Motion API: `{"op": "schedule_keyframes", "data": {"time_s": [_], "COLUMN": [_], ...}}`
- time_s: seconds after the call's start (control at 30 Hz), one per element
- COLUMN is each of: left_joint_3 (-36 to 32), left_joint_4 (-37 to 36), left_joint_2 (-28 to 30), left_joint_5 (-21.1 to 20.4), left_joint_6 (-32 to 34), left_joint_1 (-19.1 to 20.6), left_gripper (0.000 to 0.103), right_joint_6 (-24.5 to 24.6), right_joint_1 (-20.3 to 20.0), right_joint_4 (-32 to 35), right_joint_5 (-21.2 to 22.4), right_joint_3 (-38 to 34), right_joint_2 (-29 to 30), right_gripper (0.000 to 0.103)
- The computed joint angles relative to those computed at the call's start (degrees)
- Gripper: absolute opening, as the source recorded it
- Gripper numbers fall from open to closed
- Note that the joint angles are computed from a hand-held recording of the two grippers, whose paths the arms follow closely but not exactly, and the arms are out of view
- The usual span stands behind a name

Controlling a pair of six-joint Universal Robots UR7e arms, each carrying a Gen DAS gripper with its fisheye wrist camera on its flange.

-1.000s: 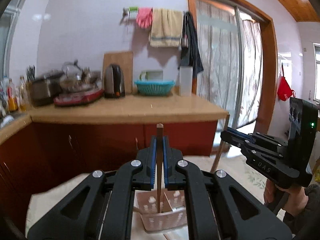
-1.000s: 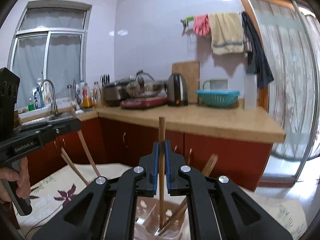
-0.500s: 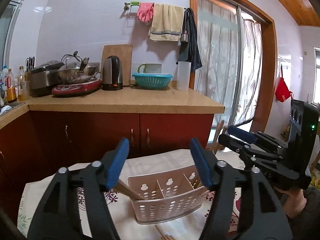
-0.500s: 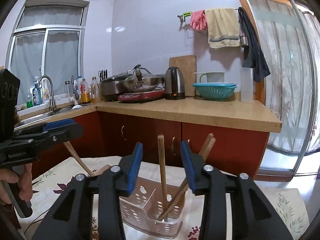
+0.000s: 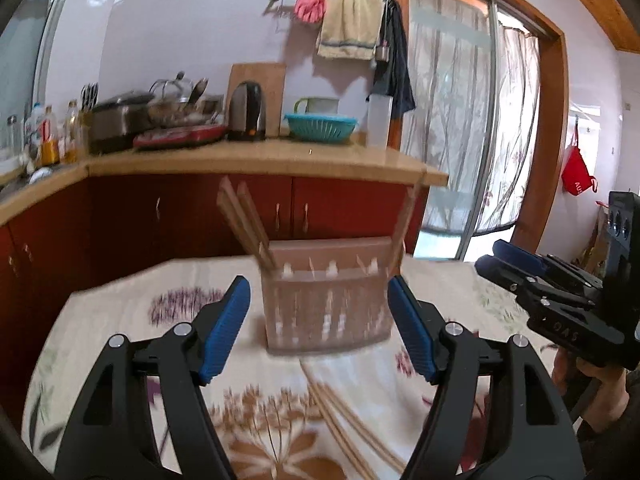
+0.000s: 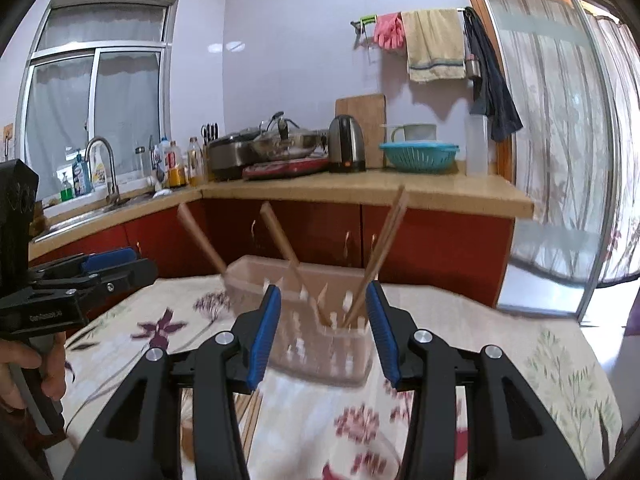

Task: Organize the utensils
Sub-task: 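Move both open grippers back down over the remaining chopsticks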

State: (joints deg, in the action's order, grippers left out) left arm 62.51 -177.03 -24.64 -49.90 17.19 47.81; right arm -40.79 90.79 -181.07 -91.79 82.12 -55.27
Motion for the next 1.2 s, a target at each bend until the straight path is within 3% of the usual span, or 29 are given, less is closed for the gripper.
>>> {"op": "schedule_keyframes", "data": {"time_s": [0.37,0.57,1.0,1.2], "left_joint_3": [16.7,23.0,28.1,28.7], "left_joint_4": [-5.7,-5.2,-2.0,1.4], "left_joint_2": [-4.2,-5.1,-3.4,-3.6], "left_joint_5": [5.9,6.9,6.1,7.0], "left_joint_6": [-5.9,-11.4,-17.1,-20.4], "left_joint_1": [-2.2,-2.7,-3.1,-2.5], "left_gripper": [0.070,0.070,0.069,0.059], "right_joint_6": [0.9,-0.4,-0.4,-0.4], "right_joint_1": [-3.4,-5.4,-7.9,-8.0], "right_joint_4": [-6.1,-8.7,-10.2,-10.8], "right_joint_5": [-0.6,-0.5,1.3,1.9], "right_joint_3": [13.9,19.4,23.9,24.2], "right_joint_2": [-5.3,-6.9,-8.8,-8.8], "right_gripper": [0.045,0.045,0.045,0.045]}}
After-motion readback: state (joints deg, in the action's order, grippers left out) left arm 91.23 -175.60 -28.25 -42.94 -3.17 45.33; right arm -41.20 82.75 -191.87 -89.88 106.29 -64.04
